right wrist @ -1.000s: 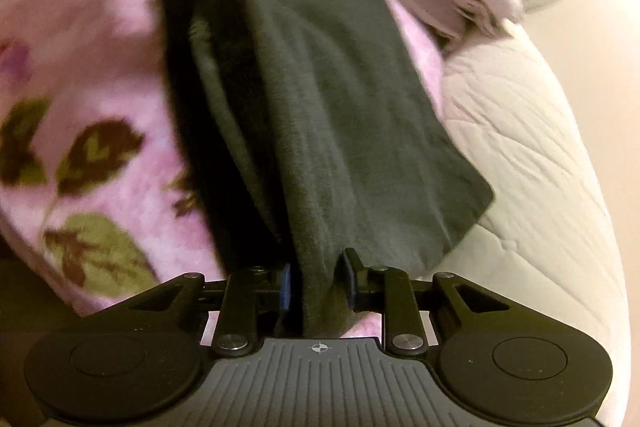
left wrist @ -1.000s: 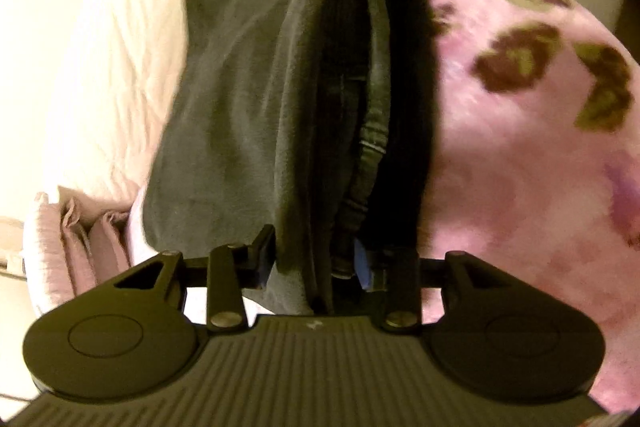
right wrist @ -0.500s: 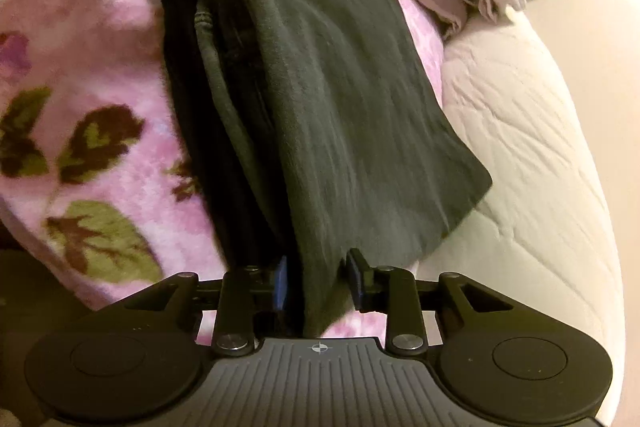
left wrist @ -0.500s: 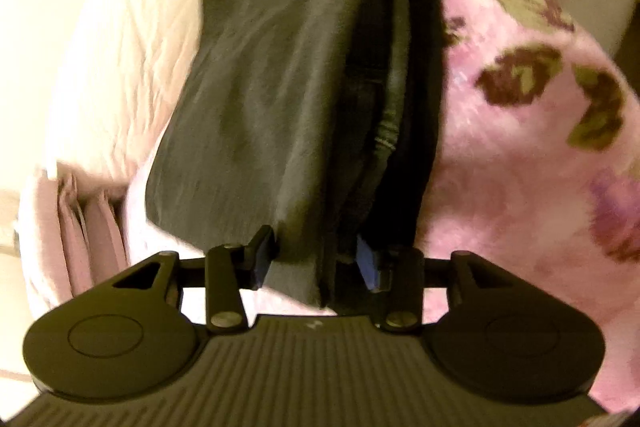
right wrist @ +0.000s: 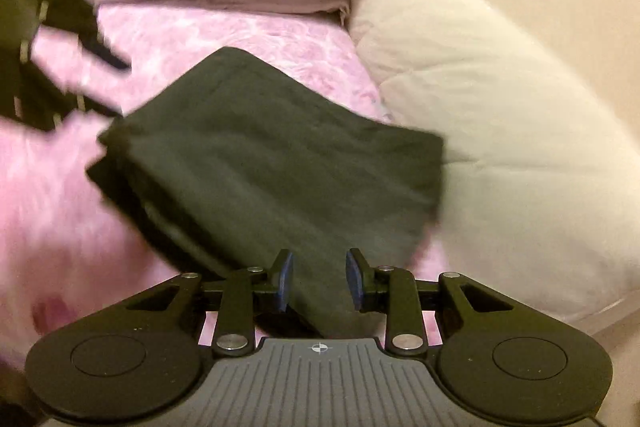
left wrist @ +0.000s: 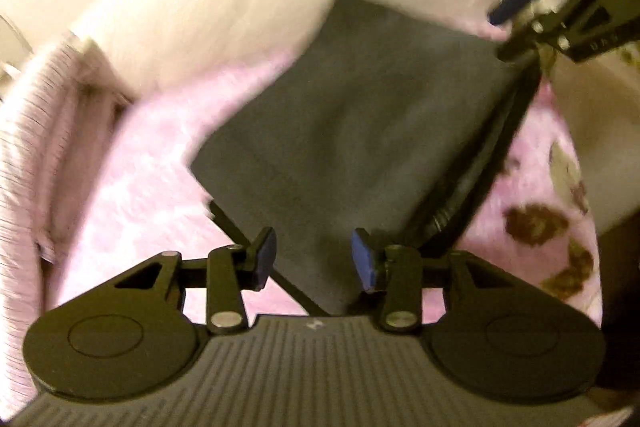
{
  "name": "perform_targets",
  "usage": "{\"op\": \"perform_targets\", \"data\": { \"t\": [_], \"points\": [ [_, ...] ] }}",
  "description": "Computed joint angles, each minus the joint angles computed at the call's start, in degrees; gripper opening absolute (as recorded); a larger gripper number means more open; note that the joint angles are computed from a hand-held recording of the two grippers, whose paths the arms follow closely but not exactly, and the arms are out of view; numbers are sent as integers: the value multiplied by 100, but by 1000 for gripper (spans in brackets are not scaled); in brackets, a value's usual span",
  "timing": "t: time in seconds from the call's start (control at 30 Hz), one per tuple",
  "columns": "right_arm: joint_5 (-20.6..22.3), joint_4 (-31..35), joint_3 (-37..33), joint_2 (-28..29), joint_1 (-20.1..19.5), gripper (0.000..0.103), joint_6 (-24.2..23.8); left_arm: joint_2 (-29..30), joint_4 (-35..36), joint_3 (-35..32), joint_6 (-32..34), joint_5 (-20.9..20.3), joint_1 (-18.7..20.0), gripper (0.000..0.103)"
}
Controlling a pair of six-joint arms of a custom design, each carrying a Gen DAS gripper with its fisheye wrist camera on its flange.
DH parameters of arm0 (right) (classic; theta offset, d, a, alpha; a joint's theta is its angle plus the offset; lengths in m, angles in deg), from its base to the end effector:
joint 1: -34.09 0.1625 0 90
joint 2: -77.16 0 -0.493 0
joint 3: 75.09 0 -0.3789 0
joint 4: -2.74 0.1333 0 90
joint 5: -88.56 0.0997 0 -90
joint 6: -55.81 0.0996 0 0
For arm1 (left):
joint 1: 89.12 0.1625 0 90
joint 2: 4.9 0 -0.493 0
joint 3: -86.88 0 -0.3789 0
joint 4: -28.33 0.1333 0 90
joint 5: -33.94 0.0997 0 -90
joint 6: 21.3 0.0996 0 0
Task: Fold clothes
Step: 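Press the folded jeans flat and open both grippers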
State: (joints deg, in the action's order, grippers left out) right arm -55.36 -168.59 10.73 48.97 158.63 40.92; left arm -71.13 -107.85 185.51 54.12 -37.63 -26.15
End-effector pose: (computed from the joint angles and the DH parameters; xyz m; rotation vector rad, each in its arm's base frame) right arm 0.4700 -0.5897 0.0617 0.7068 -2.0973 0.6460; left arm -0.1431 -0.6432 0.3426 2.1093 1.7635 -0.1202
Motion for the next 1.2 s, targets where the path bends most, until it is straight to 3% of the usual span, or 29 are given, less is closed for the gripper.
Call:
{"op": "perform_targets", "data": {
  "t": [0.13, 0.2, 0.33, 0.5, 0.7, 0.77, 0.83, 0.93, 1.07, 1.2],
  "points": [
    [423, 341, -127, 162, -316, 29, 207, 140, -196, 155, 724, -7, 147, 35],
    [511, 250, -111, 184, -394, 29, -32, 135, -8, 69, 578, 78, 89, 35],
    [671, 872, -262, -59, -371, 30, 232, 164, 322, -143, 179, 93, -9, 35],
    [345, 686, -563, -157, -493, 30, 34, 553, 134, -626, -324, 35, -148, 35],
    [164, 18, -1674, 288, -974, 30, -931, 1470, -229, -1351, -1058, 454, -226, 35],
    [192, -2, -2042, 449, -1127, 30, -1033, 1676, -70, -1560, -1269, 646, -219, 35],
    [317, 441, -2303, 524, -1310, 30, -665, 1717, -240, -1493, -1175, 638, -176, 36],
    [733, 1401, -2375, 416, -1597, 31, 446, 1755, -320, -1465, -1166, 642, -141, 36],
    [723, 1625, -2353, 289, -1550, 31, 626, 1737, 64, -1630, -1527, 690, -174, 35],
    [596, 336, -2071, 222, -1299, 32, -281, 1622, 352, -1905, -1938, 473, -191, 35]
  ]
}}
